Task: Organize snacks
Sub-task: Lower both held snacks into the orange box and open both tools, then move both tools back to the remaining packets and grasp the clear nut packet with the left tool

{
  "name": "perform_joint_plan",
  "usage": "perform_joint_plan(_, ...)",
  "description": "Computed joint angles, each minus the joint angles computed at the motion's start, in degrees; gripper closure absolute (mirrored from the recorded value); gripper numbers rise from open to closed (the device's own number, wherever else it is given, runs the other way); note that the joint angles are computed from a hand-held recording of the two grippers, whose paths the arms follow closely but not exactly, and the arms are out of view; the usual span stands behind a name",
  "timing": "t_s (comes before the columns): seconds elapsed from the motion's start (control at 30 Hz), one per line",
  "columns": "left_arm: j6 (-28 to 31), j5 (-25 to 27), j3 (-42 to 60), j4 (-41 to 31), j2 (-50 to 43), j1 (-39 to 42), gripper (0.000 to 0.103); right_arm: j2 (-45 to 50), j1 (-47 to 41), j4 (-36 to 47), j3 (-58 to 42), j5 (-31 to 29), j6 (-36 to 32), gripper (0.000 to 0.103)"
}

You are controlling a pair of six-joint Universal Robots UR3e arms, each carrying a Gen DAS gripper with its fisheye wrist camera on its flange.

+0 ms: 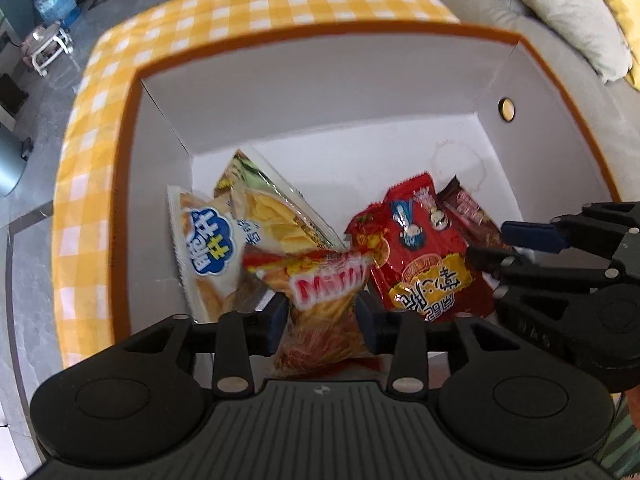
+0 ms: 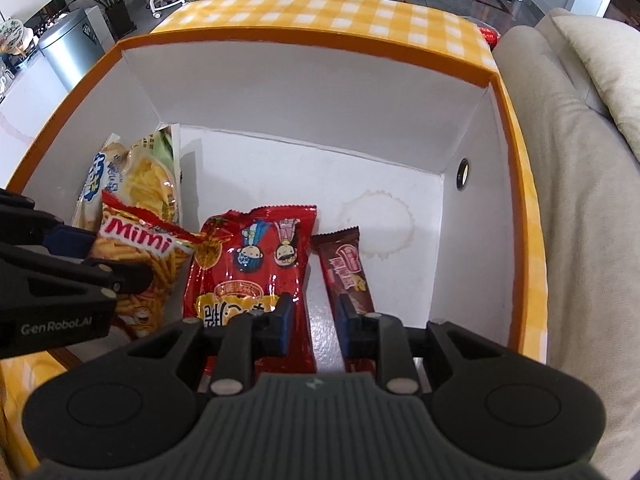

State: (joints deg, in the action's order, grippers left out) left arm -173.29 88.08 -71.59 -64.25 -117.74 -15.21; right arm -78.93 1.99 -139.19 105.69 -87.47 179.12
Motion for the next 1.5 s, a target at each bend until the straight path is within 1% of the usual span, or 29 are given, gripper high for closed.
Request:
perform_joint_plan(0.03,0.26,-0.53,-1.54,1.34,1.32,0.21,0.045,-0.75,0.19,0.03,0.23,-0.4,-0.17,0.066)
perform_joint_plan(0.07,0.39,-1.08,-2.96,2.56,2.69,0.47,0.042,-1.4,0.52,-0.63,0.64,-0.96,-0.18,0.056)
perform_joint_plan(0.1,0.31,-1.27,-3.83,3.45,3.68,0.7,0.039,-2.12,0.86,-1.44,1.19,-1.46,-0.19,0.054)
perform_joint_plan(0.13,0.17,-1.18,-5.02,4.43,5.1,0.82,0.038,-3.08,1.09,-2.16,1.77,-1.8,-0.46,0.054)
perform_joint_plan(0.2,-0.02,-1.1,-7.67,6.69,8.32,0.99,0.036,-5.33,1.24,-3.17,3.07,-2.24,-0.38,0.046)
perform_joint_plan(0.27,-0.17,-1.63,-11.17,9.71,12.07,1.4,0.032,-8.2,1.29,-4.08,4.48,-2.98,0.79,0.045)
perform_joint_plan(0.33,-0.48,-2.07,-14.51,12.25,15.88,1.81,0.032,-11.84,1.14,-4.47,6.16,-3.13,2.0,0.042)
perform_joint_plan(0.43,-0.55,-2.72,-19.07,14.96,21.77,2.42,0.032,-16.97,1.76,-3.58,7.69,-4.12,4.16,0.041)
perform_joint_plan(0.57,-1.01,-3.27,-24.99,18.11,29.28,3.14,0.032,-24.78,2.81,-0.82,9.46,-4.79,6.91,0.041)
perform_joint_plan(0.67,-1.16,-5.17,-29.13,18.93,35.44,4.46,0.032,-30.6,4.1,2.07,10.3,-5.27,8.94,0.04)
perform_joint_plan(0.8,-2.07,-7.48,-33.79,17.34,43.3,6.33,0.032,-36.35,7.49,5.45,11.34,-7.54,12.32,0.038)
perform_joint_plan(0.93,-1.16,-10.66,-38.55,13.38,51.11,9.2,0.032,-41.0,11.54,8.43,13.17,-9.6,16.43,0.036)
perform_joint_plan(1.03,-0.25,-14.77,-41.93,8.43,56.71,12.66,0.032,-43.82,14.31,10.25,15.19,-11.37,19.44,0.036)
perform_joint_plan(1.07,0.51,-16.76,-42.42,5.04,58.35,14.13,0.032,-45.0,14.84,10.79,16.18,-11.62,20.21,0.036)
perform_joint_plan(1.13,1.01,-18.49,-41.98,-0.03,59.19,14.99,0.032,-47.58,15.55,12.51,18.11,-11.48,21.24,0.036)
perform_joint_plan(1.23,-0.55,-16.17,-42.67,-1.57,59.22,12.48,0.032,-50.42,16.92,15.02,20.19,-11.42,22.7,0.037)
perform_joint_plan(1.33,-4.69,-14.7,-43.81,-2.43,58.52,10.82,0.032,-53.31,17.57,17.19,22.59,-11.36,24.42,0.04)
perform_joint_plan(1.4,-7.41,-12.98,-44.77,-1.07,57.18,9.27,0.032,-54.85,17.52,18.08,24.34,-10.98,25.14,0.041)
perform_joint_plan(1.5,-9.54,-10.28,-44.84,0.08,54.23,6.57,0.032,-56.14,16.36,18.76,26.93,-10.34,24.39,0.041)
